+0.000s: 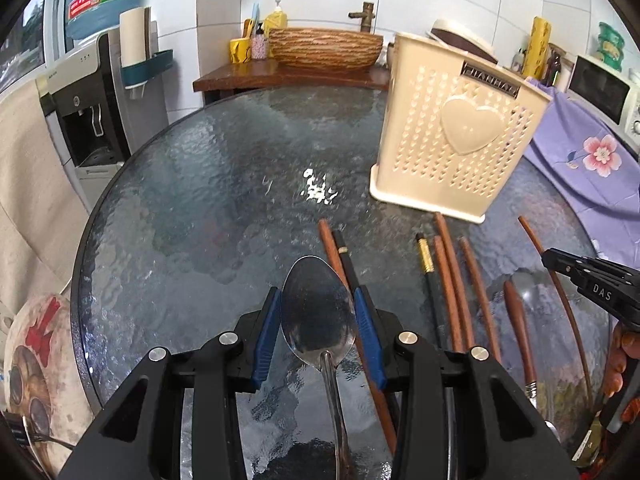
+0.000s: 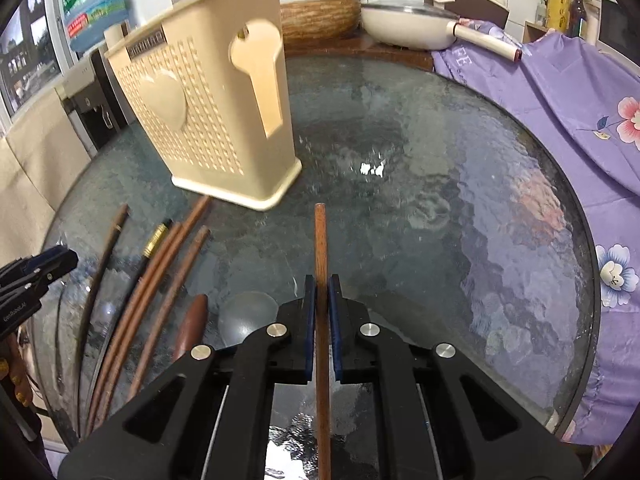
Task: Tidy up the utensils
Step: 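Close the right tool on the wooden chopstick while the left tool closes on the metal spoon, then lift the chopstick with the right tool while the left tool carries the spoon over the basket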
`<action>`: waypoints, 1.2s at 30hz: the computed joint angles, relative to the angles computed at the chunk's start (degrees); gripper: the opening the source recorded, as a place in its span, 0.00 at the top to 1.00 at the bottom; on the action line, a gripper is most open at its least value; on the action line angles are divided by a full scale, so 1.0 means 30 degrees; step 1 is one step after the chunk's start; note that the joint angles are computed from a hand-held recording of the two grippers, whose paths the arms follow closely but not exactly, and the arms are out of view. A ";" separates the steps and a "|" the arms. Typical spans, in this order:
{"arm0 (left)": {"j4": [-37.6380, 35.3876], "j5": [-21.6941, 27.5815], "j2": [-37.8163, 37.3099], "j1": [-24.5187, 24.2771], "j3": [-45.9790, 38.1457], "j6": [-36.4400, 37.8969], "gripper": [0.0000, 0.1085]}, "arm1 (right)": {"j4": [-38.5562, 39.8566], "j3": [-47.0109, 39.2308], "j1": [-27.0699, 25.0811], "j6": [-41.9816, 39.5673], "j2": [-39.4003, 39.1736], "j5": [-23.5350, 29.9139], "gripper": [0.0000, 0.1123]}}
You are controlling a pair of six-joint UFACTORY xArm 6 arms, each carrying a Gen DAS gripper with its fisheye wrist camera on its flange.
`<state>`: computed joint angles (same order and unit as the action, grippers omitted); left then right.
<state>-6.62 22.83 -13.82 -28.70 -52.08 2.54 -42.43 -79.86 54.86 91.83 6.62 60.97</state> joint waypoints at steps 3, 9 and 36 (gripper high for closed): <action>-0.0635 -0.0247 -0.0351 0.0005 0.0036 0.0520 0.66 | -0.0906 -0.0133 0.0298 0.0541 -0.0217 0.0195 0.94; -0.2186 -0.0898 -0.1402 -0.0191 -0.0020 0.1858 0.66 | -0.3252 -0.0253 0.1185 0.1630 -0.1283 0.0823 0.94; -0.5375 -0.0869 -0.1590 -0.1390 -0.2504 0.5604 0.66 | -0.6356 -0.2514 0.3473 -0.0025 -0.2610 0.1810 0.94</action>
<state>-22.75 20.22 -18.59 -32.87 -59.59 19.35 -61.50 -87.40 65.28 91.76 -1.21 66.40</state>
